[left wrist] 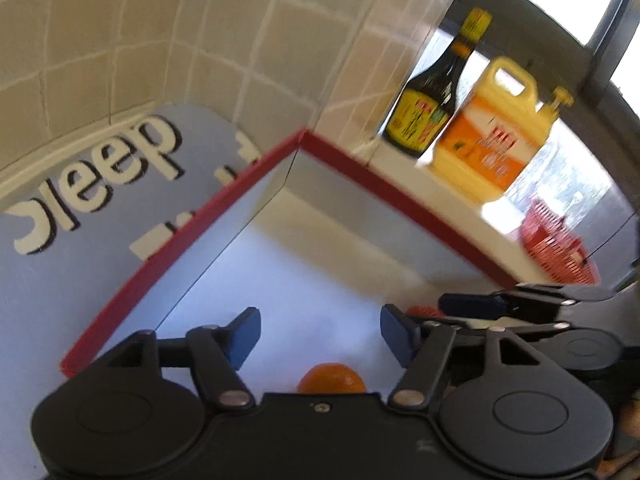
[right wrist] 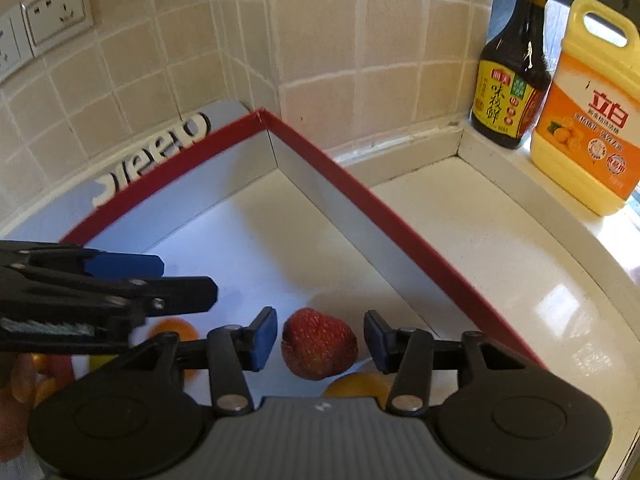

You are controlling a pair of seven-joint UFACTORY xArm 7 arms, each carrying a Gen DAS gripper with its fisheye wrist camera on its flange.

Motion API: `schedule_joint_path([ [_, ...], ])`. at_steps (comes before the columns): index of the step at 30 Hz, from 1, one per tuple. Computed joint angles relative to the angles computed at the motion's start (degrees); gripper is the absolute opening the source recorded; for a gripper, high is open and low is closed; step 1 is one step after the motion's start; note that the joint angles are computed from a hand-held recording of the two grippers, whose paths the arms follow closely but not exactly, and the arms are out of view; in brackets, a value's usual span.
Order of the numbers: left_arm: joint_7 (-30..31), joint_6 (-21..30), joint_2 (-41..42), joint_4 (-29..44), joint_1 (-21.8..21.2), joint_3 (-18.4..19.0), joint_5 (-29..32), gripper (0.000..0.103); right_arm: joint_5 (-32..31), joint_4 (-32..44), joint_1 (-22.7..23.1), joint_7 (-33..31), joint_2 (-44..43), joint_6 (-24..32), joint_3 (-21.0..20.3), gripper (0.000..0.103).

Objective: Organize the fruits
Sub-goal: 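Carry the tangerine and strawberry into the red box and release both, then move the right tool to the striped pepino while the left tool approaches a kiwi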

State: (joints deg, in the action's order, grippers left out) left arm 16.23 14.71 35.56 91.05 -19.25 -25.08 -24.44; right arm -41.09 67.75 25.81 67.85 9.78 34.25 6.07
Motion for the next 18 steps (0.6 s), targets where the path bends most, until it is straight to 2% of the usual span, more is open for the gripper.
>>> schedule_joint_path([
  [5, 6.72, -5.35, -7.71, -7.88, 6.17, -6.26, -5.2, 0.079, -2.39, 0.2, 0.44, 0.69, -2.39, 1.27, 0.52, 0.051],
  [8, 12.5, -8.3, -14.1, -13.7, 12.2, -11.03, -11.44, 0.079, -3.53, 0.48, 0.36, 0.9, -3.97, 1.69, 1.35, 0.053],
  [10, 17.14, -10.34, -18.83, -17.4, 16.37, -13.98, -17.71, 0.079, -4.09, 0.85, 0.28, 0.74, -4.9, 1.71, 2.04, 0.053],
  [13, 27.25, -11.76, -26.31, -21.83, 23.65, -18.98, -31.79, 0.08, -4.54, 1.88, 0.47, 0.39, -5.72, 1.42, 3.2, 0.053],
  [15, 31.94, -11.28, -31.64, -24.38, 25.76, -18.86, -39.2, 0.08, -4.74, 2.68, 0.79, 0.04, -5.96, 0.72, 3.93, 0.054],
  [18, 29.49, -12.3, -39.93, -30.24, 25.12, -15.19, -40.14, 0.08, -4.56, 4.6, 1.75, -1.11, -5.28, -0.33, 4.89, 0.056],
])
